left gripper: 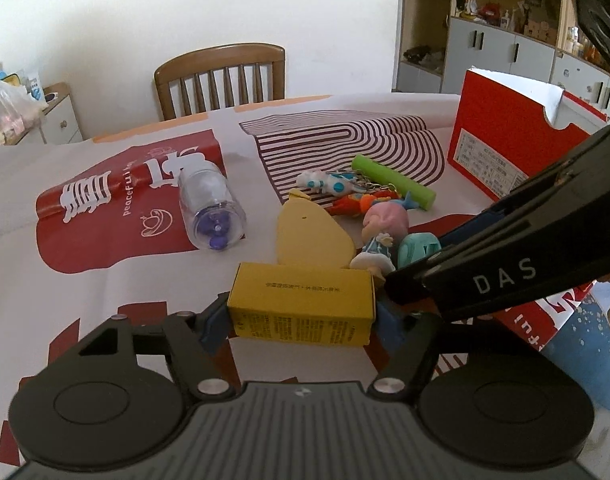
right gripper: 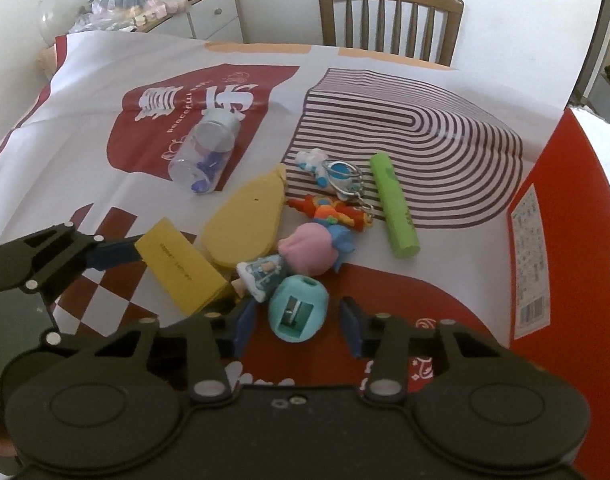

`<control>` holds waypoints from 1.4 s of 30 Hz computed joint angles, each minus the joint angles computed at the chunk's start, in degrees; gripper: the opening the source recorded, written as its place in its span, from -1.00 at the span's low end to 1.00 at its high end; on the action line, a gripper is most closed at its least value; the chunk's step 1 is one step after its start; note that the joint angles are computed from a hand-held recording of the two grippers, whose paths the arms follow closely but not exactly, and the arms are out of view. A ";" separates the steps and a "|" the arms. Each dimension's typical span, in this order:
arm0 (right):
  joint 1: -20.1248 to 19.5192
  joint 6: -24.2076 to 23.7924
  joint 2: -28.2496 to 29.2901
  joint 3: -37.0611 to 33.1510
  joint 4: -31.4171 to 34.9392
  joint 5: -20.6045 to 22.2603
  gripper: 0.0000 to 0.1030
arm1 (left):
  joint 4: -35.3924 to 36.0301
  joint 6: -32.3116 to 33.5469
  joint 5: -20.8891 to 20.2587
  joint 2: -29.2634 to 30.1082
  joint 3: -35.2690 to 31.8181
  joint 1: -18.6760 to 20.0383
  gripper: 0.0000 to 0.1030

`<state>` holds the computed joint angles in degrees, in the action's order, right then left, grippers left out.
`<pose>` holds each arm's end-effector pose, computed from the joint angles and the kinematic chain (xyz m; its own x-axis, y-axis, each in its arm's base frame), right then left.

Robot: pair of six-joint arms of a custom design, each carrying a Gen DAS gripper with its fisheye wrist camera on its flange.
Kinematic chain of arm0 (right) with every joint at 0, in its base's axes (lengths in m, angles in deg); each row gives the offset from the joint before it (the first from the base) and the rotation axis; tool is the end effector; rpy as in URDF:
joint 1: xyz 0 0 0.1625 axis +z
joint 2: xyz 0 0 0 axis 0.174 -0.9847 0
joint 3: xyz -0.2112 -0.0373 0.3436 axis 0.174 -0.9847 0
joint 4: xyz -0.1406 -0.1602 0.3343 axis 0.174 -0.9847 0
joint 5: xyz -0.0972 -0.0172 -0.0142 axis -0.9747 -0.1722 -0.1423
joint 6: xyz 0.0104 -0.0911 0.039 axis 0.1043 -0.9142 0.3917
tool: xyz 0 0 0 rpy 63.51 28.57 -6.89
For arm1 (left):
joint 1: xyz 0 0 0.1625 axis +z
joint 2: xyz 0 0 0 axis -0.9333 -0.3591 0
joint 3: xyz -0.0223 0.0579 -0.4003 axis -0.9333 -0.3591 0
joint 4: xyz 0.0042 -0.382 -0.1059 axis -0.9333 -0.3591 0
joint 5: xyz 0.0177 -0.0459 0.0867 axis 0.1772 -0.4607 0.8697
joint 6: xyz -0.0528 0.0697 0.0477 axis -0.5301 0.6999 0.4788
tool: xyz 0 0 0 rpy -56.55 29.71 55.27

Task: Organize rigid objects
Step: 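Grasp the yellow box with the left tool while the right tool grasps the teal sharpener, then carry the yellow box and teal sharpener into the shoebox with both tools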

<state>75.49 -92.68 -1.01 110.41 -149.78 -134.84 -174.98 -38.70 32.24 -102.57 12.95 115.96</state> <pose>0.0493 -0.6079 0.2166 -0.7133 -0.3780 0.5902 -0.5722 0.8003 -0.1790 -0.2589 -0.5787 -0.0705 -0.6674 0.2949 -0.6838 0.6645 0.6503 -0.3681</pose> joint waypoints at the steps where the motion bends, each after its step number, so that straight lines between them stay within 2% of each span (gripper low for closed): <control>1: 0.02 0.05 -0.05 0.11 -0.06 0.08 -0.26 | 0.17 -0.29 0.07 -0.07 0.02 0.01 0.40; 5: 0.22 -0.08 -0.44 0.98 -1.33 0.02 -0.43 | 0.85 -1.66 0.72 -0.40 0.40 -0.21 0.40; 17: 0.18 1.98 -5.50 5.33 -2.53 1.04 -0.43 | 3.92 -10.28 1.55 -3.82 4.76 -2.12 0.39; 24: 1.15 1.50 -9.62 8.05 -1.81 -0.41 -0.43 | 4.20 -12.65 1.16 -5.82 7.60 -4.07 0.39; 28: 1.31 1.85 -13.11 9.27 -0.47 0.77 -0.43 | 4.27 -13.48 0.80 -7.17 9.03 -5.87 0.39; 37: 1.13 2.51 -20.27 11.28 2.50 2.57 -0.43 | 9.97 -20.31 2.53 -10.24 9.13 -10.10 0.39; 42: 0.47 1.43 -23.95 11.22 4.26 3.40 -0.43 | 15.90 -23.27 3.18 -11.14 7.60 -12.15 0.39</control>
